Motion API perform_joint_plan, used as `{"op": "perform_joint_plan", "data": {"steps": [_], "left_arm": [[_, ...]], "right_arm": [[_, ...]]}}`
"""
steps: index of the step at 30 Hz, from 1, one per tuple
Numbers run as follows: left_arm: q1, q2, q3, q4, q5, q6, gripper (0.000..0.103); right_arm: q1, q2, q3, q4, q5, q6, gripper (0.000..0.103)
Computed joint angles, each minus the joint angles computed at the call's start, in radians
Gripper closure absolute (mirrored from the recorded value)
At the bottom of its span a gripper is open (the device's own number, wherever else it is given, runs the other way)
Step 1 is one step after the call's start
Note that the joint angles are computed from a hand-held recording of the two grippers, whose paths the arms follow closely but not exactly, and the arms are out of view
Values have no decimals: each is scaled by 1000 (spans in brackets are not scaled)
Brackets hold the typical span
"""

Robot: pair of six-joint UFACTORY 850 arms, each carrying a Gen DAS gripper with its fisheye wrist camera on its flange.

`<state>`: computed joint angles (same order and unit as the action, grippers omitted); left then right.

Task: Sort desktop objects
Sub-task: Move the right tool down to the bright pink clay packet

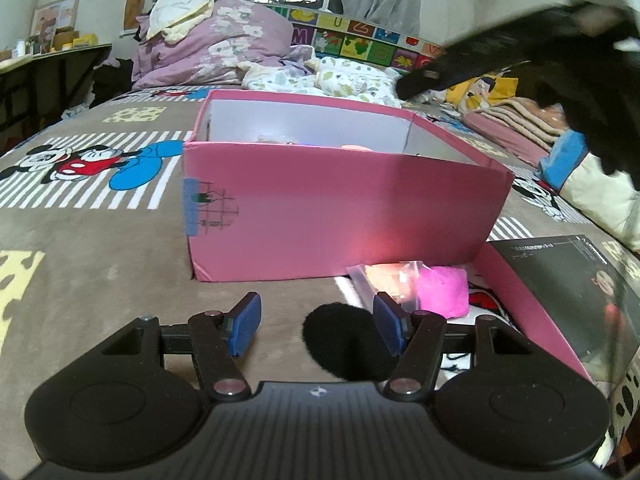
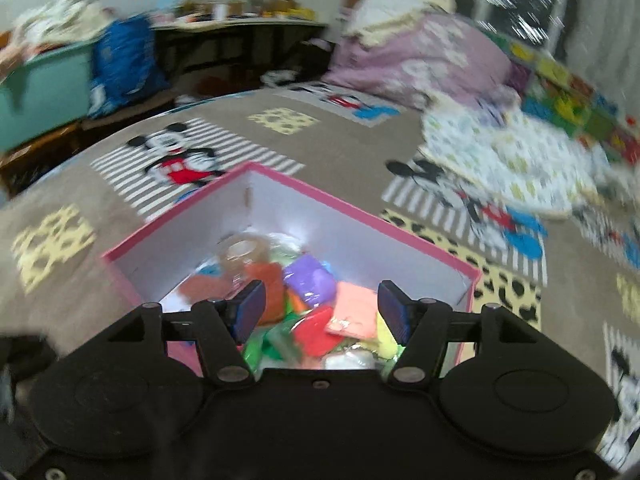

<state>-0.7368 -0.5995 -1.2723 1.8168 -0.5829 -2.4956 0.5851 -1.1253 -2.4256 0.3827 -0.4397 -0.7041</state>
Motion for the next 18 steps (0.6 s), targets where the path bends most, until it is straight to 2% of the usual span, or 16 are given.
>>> {"op": "perform_joint_plan", "data": {"steps": [4, 7, 10, 12, 14, 18], "left_arm": [[0, 5, 12, 16, -2, -5, 42], [-2, 7, 19, 38, -11, -18, 42], [6, 13, 32, 84, 13, -91, 42], [13, 17, 36, 117, 37, -134, 42], [11, 14, 25, 96, 43, -99, 40], [4, 5, 0, 51, 42, -32, 40]], "right_arm": [[1, 159, 276, 196, 95, -330, 41], [1, 243, 423, 368, 121, -612, 41], [4, 304, 542, 472, 136, -854, 41], [12, 331, 604, 459, 157, -935, 41], [23, 347, 661, 395, 195, -973, 41], [40, 339, 698, 248, 244, -947, 42]]}}
